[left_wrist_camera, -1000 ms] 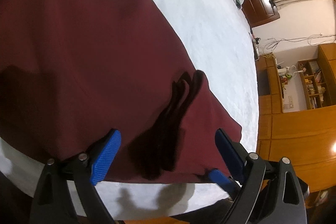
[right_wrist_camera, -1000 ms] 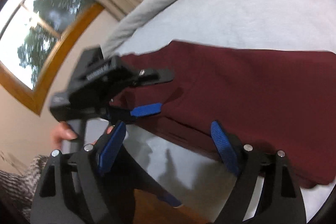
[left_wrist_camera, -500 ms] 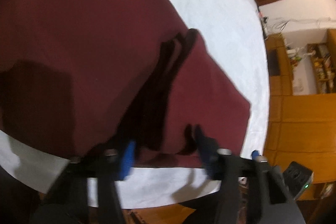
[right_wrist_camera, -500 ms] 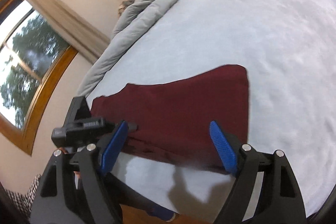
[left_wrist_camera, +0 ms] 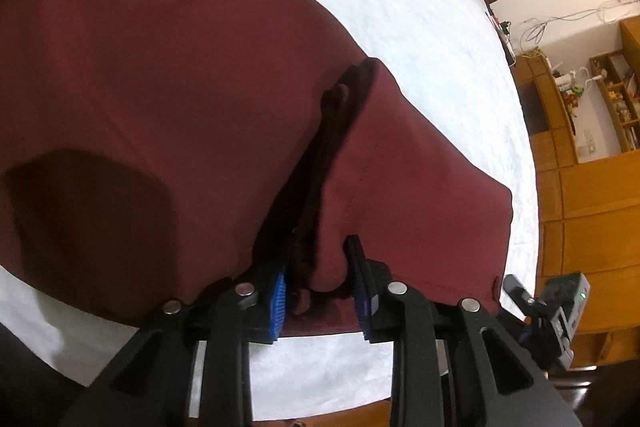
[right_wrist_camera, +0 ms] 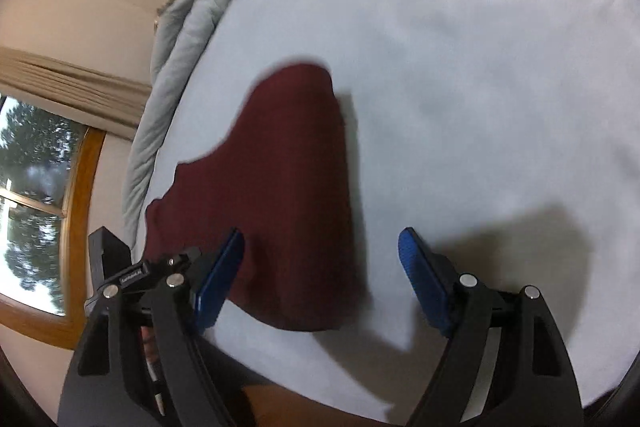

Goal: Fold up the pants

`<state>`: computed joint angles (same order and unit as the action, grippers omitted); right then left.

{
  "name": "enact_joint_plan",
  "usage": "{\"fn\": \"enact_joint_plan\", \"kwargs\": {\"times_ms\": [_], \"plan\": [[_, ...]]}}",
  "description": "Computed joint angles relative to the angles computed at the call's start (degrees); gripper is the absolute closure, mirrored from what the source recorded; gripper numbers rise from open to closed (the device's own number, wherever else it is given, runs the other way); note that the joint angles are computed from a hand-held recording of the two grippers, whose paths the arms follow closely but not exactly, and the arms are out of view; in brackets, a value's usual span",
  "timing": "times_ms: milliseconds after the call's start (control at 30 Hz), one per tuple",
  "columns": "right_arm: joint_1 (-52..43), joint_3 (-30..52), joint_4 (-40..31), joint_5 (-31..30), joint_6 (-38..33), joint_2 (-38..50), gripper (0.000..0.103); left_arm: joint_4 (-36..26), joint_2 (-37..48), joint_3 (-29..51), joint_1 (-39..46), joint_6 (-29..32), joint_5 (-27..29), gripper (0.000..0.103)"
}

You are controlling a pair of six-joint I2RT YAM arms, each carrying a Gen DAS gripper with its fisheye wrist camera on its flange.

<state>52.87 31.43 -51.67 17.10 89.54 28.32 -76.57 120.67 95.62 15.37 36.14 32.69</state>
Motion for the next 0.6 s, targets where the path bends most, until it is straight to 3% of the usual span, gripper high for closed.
{"fn": "enact_joint_plan", "kwargs": {"times_ms": [67, 100, 167, 233, 333, 467, 533, 600], "plan": [[-1.80, -1.47, 2.39, -2.35, -1.78, 0.68, 0.034, -0.29, 0.35, 0.48, -0.06, -0.28, 0.18, 0.073], [-2.75, -1.25, 3.06, -3.34, -3.80, 1.25, 0.055, -0.36, 0.14, 0.60, -0.19, -0.32, 0.00, 0.073], [-2.21, 0.83, 2.66, -3.12, -5.09, 3.51, 0.063, 1.00, -1.92, -0.94, -0.57, 0.40, -0.94, 0.072], [-0.75, 4.80, -0.50, -1.93, -5.32, 10.68, 0.064, 3.17, -3.51, -3.06, -1.52, 0.02, -2.11, 0.070], [-1.70, 5.06, -0.84, -2.42, -6.35, 14.60, 0.063, 4.28, -3.08, -3.28, -1.74, 0.59, -2.35, 0.069], [0.25, 7.48, -3.14, -0.22, -3.88, 15.61, 0.055, -0.39, -1.01, 0.99, -1.29, 1.96, -1.62, 0.066], [5.20, 13.01, -10.67, 4.88, 0.53, 19.44, 0.048, -3.19, -0.53, 3.82, -0.43, 3.22, -1.43, 0.046], [9.47, 21.46, -21.02, 9.66, 4.80, 26.71, 0.047, -5.38, -0.91, 6.71, 1.80, 4.42, -0.21, 0.032]]}}
